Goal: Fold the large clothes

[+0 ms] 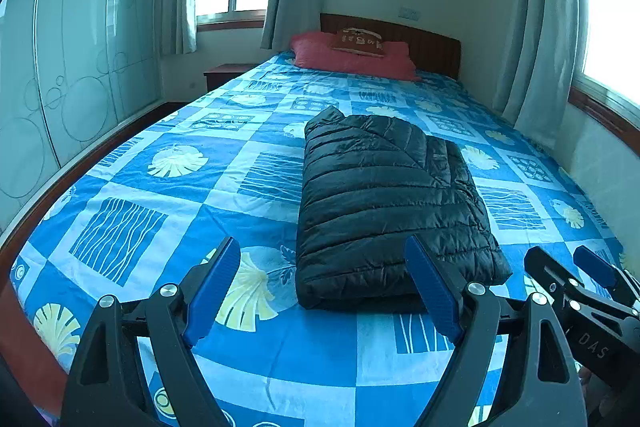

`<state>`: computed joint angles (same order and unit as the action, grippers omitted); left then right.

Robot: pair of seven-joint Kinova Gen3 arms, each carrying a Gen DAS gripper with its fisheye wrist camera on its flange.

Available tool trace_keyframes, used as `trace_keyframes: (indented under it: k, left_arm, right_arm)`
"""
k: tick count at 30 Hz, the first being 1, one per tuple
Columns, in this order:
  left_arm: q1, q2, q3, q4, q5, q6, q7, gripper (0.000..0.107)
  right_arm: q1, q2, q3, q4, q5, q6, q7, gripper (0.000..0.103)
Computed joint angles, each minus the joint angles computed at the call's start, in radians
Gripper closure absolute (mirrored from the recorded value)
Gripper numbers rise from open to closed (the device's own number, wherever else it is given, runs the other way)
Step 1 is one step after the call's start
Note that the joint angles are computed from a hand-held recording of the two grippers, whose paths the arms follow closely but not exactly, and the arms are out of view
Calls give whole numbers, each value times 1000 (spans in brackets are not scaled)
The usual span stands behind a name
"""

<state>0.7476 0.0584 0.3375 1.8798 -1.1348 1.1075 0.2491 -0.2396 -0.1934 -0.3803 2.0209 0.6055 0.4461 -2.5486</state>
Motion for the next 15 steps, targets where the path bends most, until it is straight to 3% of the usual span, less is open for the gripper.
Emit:
trace_keyframes:
  k: [12,15]
  left_arm:
    - [1,5,-5,-16,-11,-3,-45,24]
    - [16,21,-1,-22,-31,37,-20,24]
  right_arm:
    - [-2,2,-3,2,11,-2,-14,12]
    - [-3,3,-3,1,10,-1,-13,12]
